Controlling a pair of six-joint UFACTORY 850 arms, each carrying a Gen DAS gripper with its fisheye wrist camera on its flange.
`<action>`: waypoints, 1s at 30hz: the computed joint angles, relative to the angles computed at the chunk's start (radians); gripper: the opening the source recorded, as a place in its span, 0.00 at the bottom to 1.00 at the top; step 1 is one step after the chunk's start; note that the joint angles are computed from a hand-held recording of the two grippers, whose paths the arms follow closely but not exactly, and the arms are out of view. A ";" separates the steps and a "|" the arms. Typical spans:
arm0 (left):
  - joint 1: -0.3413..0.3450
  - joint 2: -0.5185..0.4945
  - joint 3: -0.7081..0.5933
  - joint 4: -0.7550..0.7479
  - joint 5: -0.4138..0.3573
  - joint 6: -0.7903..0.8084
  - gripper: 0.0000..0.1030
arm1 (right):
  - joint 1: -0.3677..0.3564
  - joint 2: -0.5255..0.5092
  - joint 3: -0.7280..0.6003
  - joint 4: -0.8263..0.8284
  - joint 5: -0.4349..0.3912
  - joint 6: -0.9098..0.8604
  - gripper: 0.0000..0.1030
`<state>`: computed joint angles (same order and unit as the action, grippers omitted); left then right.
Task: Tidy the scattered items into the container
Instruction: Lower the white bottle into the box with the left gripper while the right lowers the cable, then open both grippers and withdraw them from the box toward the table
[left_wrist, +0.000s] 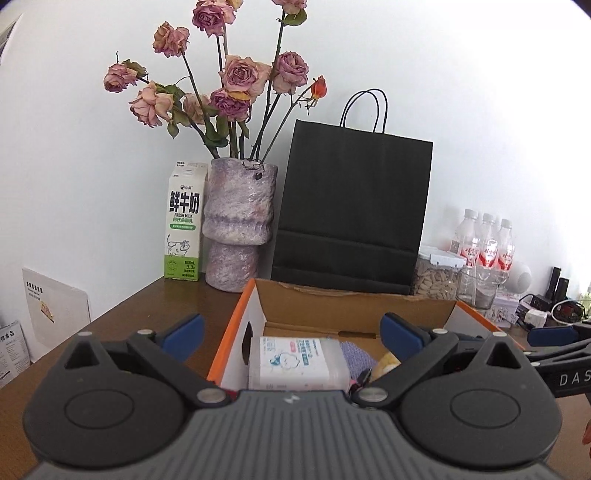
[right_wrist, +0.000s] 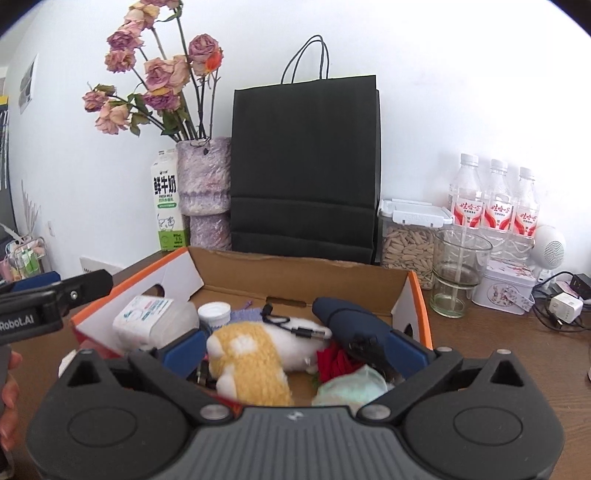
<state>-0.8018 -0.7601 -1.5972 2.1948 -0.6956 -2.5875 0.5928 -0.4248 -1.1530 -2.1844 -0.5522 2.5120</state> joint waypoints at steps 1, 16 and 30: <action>-0.003 0.009 0.017 -0.010 0.001 0.009 1.00 | 0.007 0.008 0.013 0.009 -0.006 -0.006 1.00; -0.039 0.123 0.216 -0.124 -0.007 0.061 1.00 | 0.109 0.087 0.191 0.122 -0.051 -0.039 1.00; -0.058 0.145 0.260 -0.220 0.025 0.170 1.00 | 0.143 0.101 0.234 0.201 -0.013 -0.048 1.00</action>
<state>-0.8595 -0.6150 -1.3369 1.9753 -0.6709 -2.4176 0.7356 -0.3236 -0.9193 -1.9838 -0.5647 2.4641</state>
